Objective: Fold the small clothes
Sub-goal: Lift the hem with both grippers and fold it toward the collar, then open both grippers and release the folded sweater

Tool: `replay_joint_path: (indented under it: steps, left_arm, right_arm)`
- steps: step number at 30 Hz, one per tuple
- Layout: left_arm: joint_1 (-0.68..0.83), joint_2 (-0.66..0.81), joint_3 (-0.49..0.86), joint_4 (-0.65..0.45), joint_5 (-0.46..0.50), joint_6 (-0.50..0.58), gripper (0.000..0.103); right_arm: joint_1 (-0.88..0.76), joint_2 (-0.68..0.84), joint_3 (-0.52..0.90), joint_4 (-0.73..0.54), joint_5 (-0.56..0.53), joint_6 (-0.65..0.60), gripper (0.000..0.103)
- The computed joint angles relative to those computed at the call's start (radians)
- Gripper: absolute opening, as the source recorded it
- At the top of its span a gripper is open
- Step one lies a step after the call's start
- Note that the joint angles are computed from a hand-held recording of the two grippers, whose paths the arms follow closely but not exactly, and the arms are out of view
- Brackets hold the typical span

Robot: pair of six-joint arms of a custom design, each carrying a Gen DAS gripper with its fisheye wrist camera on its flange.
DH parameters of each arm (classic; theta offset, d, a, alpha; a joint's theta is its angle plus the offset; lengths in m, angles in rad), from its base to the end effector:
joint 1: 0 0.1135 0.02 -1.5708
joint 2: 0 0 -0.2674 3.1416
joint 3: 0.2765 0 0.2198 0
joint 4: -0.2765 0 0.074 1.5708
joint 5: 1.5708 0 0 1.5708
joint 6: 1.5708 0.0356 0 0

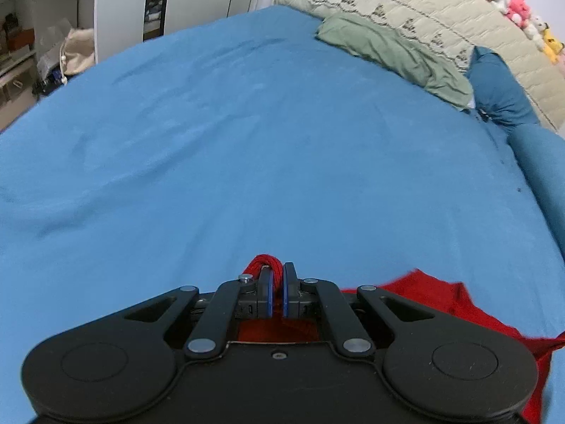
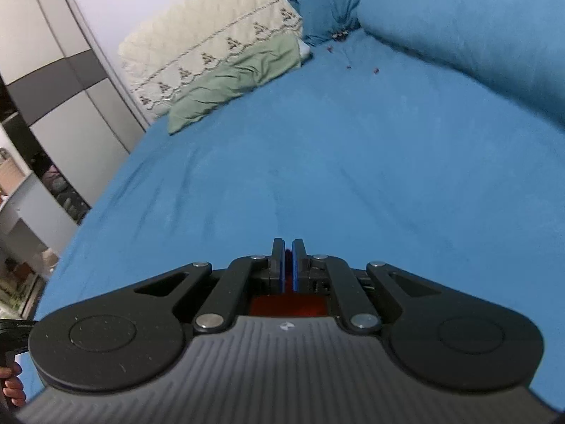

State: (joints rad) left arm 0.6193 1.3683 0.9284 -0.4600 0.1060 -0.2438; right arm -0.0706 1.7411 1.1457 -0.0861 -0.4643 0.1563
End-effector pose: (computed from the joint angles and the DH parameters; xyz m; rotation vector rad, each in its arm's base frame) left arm 0.2067 0.1427 0.2540 -0.9890 2.2567 0.0319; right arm 0.3565 -0.0092 0.2415 0.0029 2.2269 0.5678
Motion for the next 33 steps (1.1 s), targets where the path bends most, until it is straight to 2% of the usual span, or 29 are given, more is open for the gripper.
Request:
replay_joint_path:
  steps: [5,7,8,9,10,11,12,15,16,17,19,21,22,25,30,32,33]
  left_arm:
    - [-0.015,0.068,-0.037,0.105,-0.022,-0.024,0.006]
    - [-0.011,0.043,-0.058,0.116,-0.022,-0.037,0.012]
    - [-0.006,0.008,-0.073,0.12,-0.032,-0.038,0.024]
    - [-0.02,-0.007,-0.07,0.131,-0.065,-0.04,0.034]
    - [-0.025,-0.072,-0.094,0.134,-0.09,-0.013,0.052]
    - [-0.032,-0.137,-0.121,0.145,-0.109,0.02,0.06]
    - [-0.051,-0.218,-0.139,0.116,-0.132,0.061,0.062]
    - [-0.123,-0.424,-0.175,-0.024,-0.144,0.158,0.077]
    - [-0.148,-0.47,-0.197,-0.053,-0.131,0.17,0.086]
    - [-0.173,-0.499,-0.217,-0.084,-0.12,0.168,0.089]
    - [-0.214,-0.514,-0.277,-0.103,-0.11,0.148,0.089]
    - [-0.267,-0.505,-0.349,-0.075,-0.18,0.12,0.086]
    - [-0.262,-0.497,-0.377,-0.062,-0.187,0.116,0.085]
    - [-0.176,-0.528,-0.458,-0.018,-0.119,0.168,0.086]
    - [-0.153,-0.528,-0.451,-0.028,-0.104,0.185,0.086]
    - [-0.19,-0.523,-0.442,-0.035,-0.146,0.157,0.086]
    - [-0.247,-0.533,-0.441,-0.056,-0.198,0.122,0.086]
  right_arm:
    - [0.024,0.116,0.0,0.119,0.023,-0.02,0.019]
    - [0.015,0.11,-0.028,0.147,0.016,-0.021,0.024]
    - [0.008,0.101,-0.044,0.168,0.002,-0.024,0.026]
    - [-0.004,0.075,-0.07,0.185,-0.019,-0.042,0.039]
    - [-0.016,0.041,-0.107,0.204,-0.035,-0.069,0.059]
    - [-0.024,-0.003,-0.151,0.226,-0.041,-0.1,0.066]
    - [-0.033,-0.054,-0.197,0.232,-0.053,-0.138,0.073]
    - [-0.047,-0.173,-0.266,0.108,-0.12,-0.258,0.074]
    - [-0.045,-0.203,-0.291,0.077,-0.128,-0.291,0.076]
    - [-0.036,-0.231,-0.322,0.056,-0.129,-0.321,0.077]
    - [-0.008,-0.26,-0.368,0.022,-0.114,-0.367,0.079]
    - [0.018,-0.266,-0.406,0.025,-0.082,-0.384,0.079]
    - [0.028,-0.257,-0.417,0.031,-0.059,-0.388,0.079]
    - [0.021,-0.21,-0.442,0.067,-0.019,-0.389,0.079]
    - [0.029,-0.21,-0.495,0.154,0.009,-0.362,0.078]
    - [0.03,-0.218,-0.49,0.139,0.016,-0.352,0.079]
    - [0.024,-0.231,-0.466,0.095,0.004,-0.342,0.078]
